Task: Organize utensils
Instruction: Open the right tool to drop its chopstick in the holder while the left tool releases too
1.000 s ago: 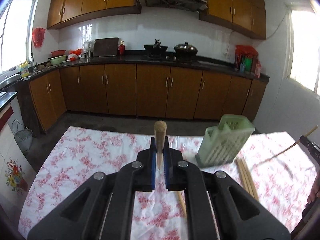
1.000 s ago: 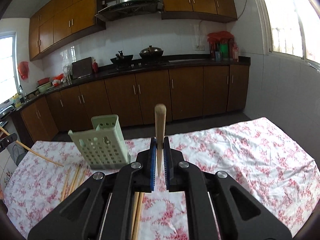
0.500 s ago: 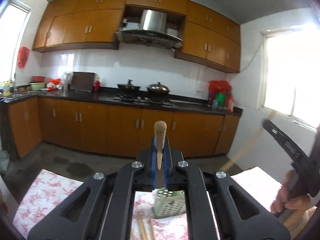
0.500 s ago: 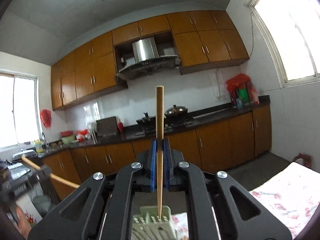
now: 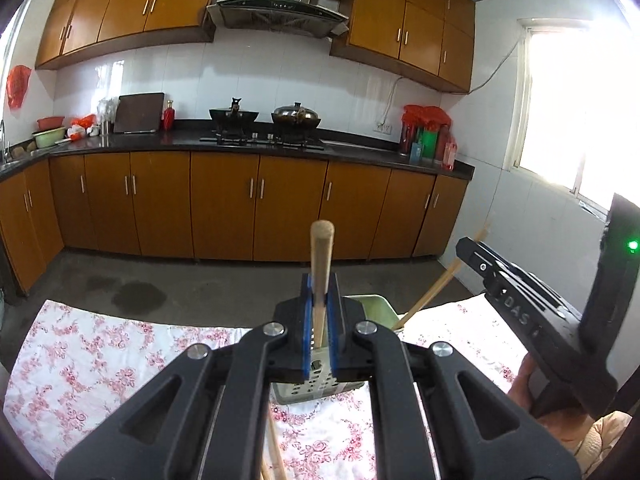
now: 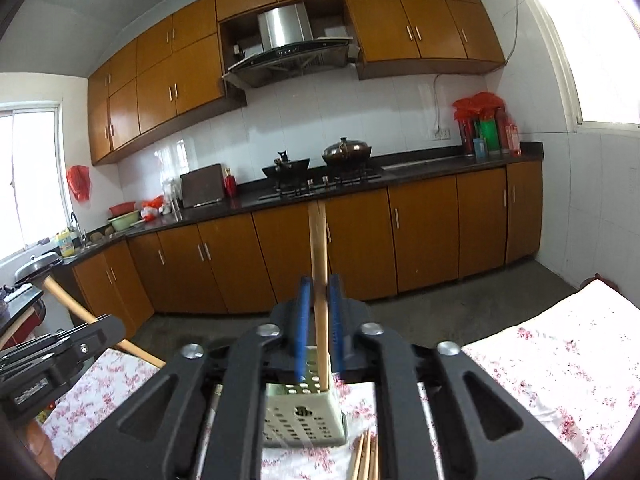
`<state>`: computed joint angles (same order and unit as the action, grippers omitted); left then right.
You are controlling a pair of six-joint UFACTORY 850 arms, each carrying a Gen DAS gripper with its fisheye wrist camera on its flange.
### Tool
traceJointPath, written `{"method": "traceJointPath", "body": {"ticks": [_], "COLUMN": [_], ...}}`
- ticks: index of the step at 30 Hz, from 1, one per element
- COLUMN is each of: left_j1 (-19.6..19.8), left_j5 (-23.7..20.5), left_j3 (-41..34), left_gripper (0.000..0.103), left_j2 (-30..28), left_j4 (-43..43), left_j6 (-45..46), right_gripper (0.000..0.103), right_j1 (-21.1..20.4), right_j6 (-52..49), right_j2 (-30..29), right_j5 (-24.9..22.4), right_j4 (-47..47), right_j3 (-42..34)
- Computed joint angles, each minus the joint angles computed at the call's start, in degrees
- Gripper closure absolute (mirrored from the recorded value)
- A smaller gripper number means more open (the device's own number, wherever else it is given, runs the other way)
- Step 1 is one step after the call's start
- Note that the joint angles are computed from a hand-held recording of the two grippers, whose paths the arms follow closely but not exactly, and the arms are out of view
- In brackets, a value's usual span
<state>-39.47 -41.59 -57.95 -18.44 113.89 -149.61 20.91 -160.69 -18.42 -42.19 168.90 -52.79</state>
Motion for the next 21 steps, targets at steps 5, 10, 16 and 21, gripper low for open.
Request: {"method": "traceJointPath", "body": {"ticks": [5, 10, 16, 21], "left_j1": [-0.3, -2.5, -7.3, -8.1], "left_j5": [-1.5, -5.8, -12.4, -7.6], "left_j3": [1.8, 6.0, 12.5, 16.1], "left_gripper": [0.092, 0.085, 0.077, 0.076], "left_j2": [1.2, 4.8, 8.4, 5.9], "left_j4": [0.5, -0.3, -7.2, -14.7], "left_j6": [-1.5, -3.2, -3.4, -4.4], "right_gripper": [0.056, 0.053, 0.058, 0.083], "right_j1": [-1.0, -3.8, -5.7, -5.0], "right_j6": [-0.1, 2.8, 4.5, 20.1], "right_j2": [2.7, 7.0, 5.8, -2.6], "right_j5": [-1.9, -1.5, 9.1, 20.3], "right_j4": [-1.0, -3.1, -7.7, -26.8], "right_j3": [3.1, 8.0, 10.0, 7.5]}}
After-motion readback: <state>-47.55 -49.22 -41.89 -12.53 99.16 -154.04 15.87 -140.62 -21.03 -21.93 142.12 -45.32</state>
